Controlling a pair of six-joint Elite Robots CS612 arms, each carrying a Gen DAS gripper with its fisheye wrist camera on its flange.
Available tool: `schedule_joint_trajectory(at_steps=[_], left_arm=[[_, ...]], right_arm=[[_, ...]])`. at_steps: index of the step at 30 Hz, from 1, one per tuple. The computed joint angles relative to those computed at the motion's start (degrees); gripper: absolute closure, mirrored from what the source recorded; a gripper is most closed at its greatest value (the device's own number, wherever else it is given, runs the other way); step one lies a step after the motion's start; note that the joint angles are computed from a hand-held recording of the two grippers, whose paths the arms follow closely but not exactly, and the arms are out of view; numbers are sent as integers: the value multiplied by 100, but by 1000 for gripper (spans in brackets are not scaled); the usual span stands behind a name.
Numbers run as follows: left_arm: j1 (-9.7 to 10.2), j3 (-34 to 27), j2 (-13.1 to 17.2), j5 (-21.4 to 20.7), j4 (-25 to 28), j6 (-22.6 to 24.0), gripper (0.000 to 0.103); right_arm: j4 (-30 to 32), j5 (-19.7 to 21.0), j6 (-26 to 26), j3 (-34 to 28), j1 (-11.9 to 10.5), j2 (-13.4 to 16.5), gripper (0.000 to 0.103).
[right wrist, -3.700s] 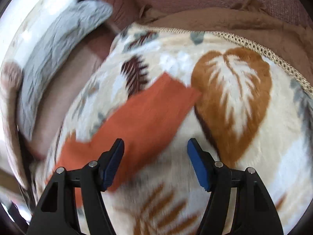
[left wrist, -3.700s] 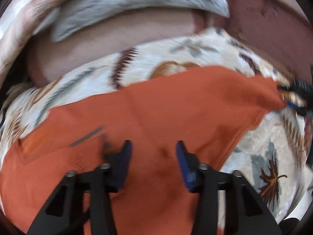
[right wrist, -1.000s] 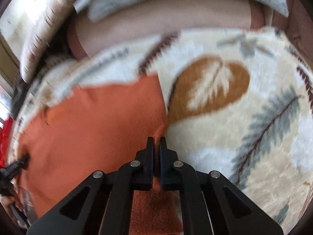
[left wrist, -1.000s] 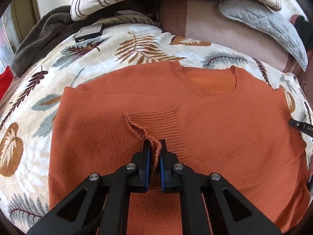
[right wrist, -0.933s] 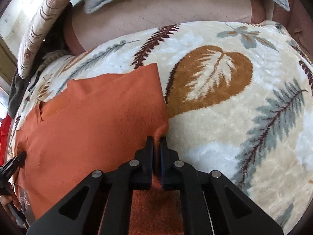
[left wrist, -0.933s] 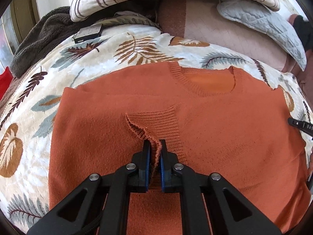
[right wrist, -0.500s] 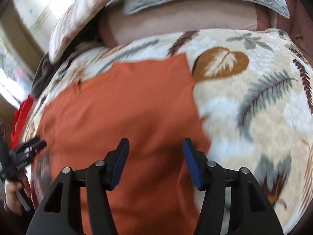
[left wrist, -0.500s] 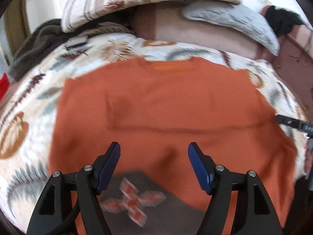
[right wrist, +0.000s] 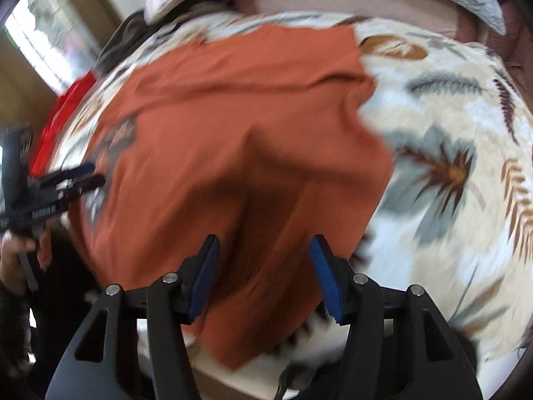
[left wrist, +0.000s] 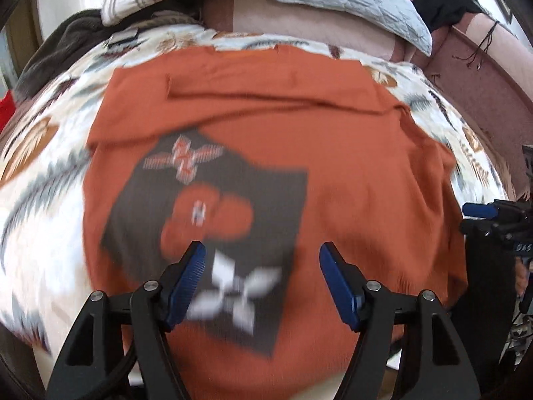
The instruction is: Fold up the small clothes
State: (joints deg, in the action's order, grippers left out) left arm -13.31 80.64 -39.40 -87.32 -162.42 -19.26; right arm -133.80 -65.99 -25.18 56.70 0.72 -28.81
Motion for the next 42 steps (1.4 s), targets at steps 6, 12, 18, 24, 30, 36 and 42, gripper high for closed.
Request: schedule_joint_trajectory(at_steps=[6, 12, 18, 24, 30, 36, 42], left_arm=[[-99, 359, -130, 112, 314, -66, 45], [-89, 465, -195, 213, 174, 134, 99], [-51, 605, -359, 106, 470, 371, 101], [-30, 857, -524, -51, 400, 403, 98], [-101, 923, -528, 24, 322, 159, 44], [-157, 880, -351, 209, 391, -14, 89], [-169, 1259, -780, 338, 327, 44, 100]], right_arm=[[-677, -595, 96, 266, 122, 76, 69], [-882, -365, -265, 706, 35, -295, 96], [-531, -1420, -759, 1181, -20, -729, 93], [-639, -1118, -457, 1244, -95, -713, 52], [-1036, -723, -611, 1248, 97, -578, 47], [-965, -758, -455, 852, 224, -183, 85], [-815, -428, -878, 1208, 167, -537, 98]])
